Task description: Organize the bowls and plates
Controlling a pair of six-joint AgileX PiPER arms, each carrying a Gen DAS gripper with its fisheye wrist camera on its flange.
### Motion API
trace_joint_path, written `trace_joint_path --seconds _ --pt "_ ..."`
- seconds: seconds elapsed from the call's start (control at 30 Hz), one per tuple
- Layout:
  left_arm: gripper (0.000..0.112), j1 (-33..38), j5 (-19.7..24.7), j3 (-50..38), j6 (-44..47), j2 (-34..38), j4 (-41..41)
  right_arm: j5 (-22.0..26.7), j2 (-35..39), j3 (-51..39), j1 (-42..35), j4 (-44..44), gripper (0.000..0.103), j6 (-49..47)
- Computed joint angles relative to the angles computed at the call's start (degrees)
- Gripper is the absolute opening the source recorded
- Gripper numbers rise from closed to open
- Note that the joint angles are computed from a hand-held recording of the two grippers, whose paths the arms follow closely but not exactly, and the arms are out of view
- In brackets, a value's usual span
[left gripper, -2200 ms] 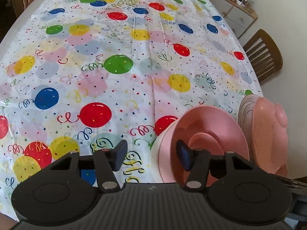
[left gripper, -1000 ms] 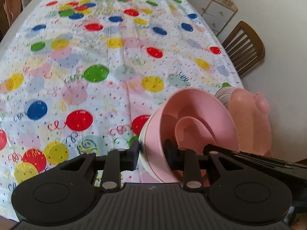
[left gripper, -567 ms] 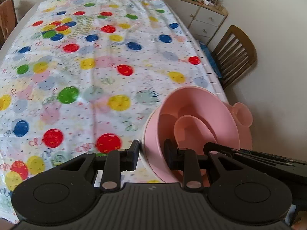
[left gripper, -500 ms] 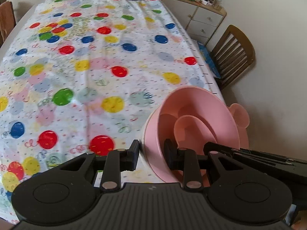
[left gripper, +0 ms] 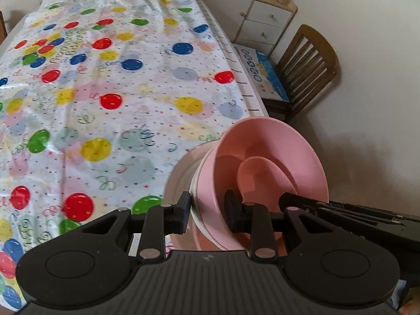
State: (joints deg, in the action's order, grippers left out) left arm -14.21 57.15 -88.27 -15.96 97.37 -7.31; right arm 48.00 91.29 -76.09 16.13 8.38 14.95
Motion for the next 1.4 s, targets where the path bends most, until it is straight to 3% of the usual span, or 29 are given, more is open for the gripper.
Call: trace_joint_path --seconds 0.63,1.4 --pt "0.027 -5.2 0.0 -4.5 -6.8 8.4 2.6 2.0 5.6 -1.0 -8.1 5.8 0.019 -12.0" --pt "0.027 -4.9 -1.1 -3.5 -10.0 8.1 3.7 3.2 7.2 -3.2 -8.7 7.8 0.027 -15.8"
